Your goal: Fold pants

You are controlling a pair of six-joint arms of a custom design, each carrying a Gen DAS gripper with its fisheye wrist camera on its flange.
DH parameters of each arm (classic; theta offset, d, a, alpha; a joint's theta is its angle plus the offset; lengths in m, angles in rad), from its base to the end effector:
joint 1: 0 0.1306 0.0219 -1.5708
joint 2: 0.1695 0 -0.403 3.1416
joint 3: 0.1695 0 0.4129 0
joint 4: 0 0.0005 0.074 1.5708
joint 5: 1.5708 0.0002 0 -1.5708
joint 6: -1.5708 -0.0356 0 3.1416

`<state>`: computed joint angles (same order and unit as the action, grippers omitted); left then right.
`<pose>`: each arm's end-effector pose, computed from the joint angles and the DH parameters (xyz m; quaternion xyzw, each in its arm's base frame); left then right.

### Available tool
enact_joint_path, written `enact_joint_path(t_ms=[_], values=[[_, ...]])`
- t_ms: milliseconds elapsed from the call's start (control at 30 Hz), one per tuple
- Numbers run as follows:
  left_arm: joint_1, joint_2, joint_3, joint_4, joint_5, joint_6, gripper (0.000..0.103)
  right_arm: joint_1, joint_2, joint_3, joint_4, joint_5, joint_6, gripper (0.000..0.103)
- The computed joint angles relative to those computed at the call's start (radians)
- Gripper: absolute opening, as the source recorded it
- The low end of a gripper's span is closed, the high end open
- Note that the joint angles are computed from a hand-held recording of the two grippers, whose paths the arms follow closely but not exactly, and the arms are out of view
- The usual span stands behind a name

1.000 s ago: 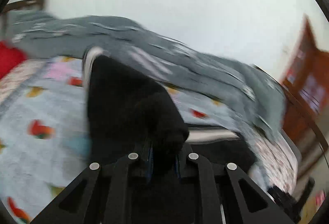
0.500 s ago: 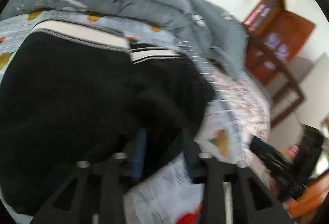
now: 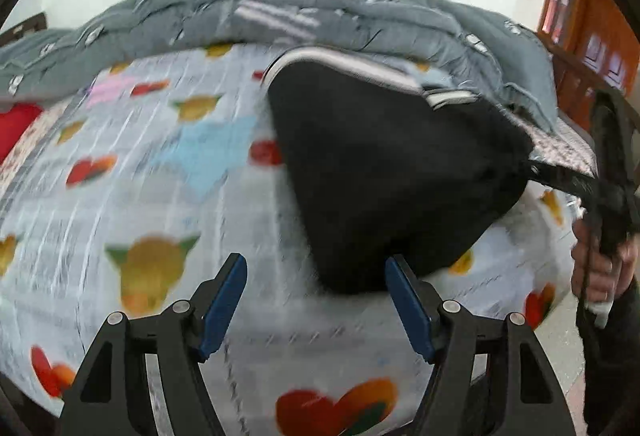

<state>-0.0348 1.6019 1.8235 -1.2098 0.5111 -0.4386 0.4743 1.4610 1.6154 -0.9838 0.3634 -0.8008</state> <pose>0.5617 -0.0375 0.5284 0.2879 0.8839 -0.1815 0.3208 0.4742 0.2286 0.5171 0.2136 0.8939 0.0767 0.3866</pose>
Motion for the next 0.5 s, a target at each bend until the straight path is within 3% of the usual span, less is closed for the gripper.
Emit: enact_joint_path(t_ms=[100, 167, 233, 300, 433, 500], values=[[0.004, 0.008, -0.025, 0.014, 0.021, 0.069, 0.07, -0.026, 0.04, 0.013, -0.001, -0.087, -0.039, 0.05], [-0.007, 0.018, -0.031, 0.017, 0.033, 0.099, 0.07, -0.029, 0.051, 0.024, 0.002, -0.104, -0.046, 0.04], [-0.026, 0.01, -0.051, 0.053, 0.038, 0.112, 0.07, -0.024, 0.058, 0.046, -0.002, -0.084, -0.023, 0.021], [-0.044, 0.012, -0.053, 0.052, 0.062, 0.106, 0.07, -0.021, 0.048, 0.055, 0.02, -0.078, 0.012, 0.017], [-0.104, -0.012, -0.099, 0.148, -0.101, 0.106, 0.073, -0.026, 0.023, 0.063, 0.054, -0.053, 0.066, 0.014], [-0.112, -0.023, -0.106, 0.16, -0.113, 0.101, 0.072, -0.033, 0.002, 0.067, 0.072, -0.02, 0.106, 0.013]])
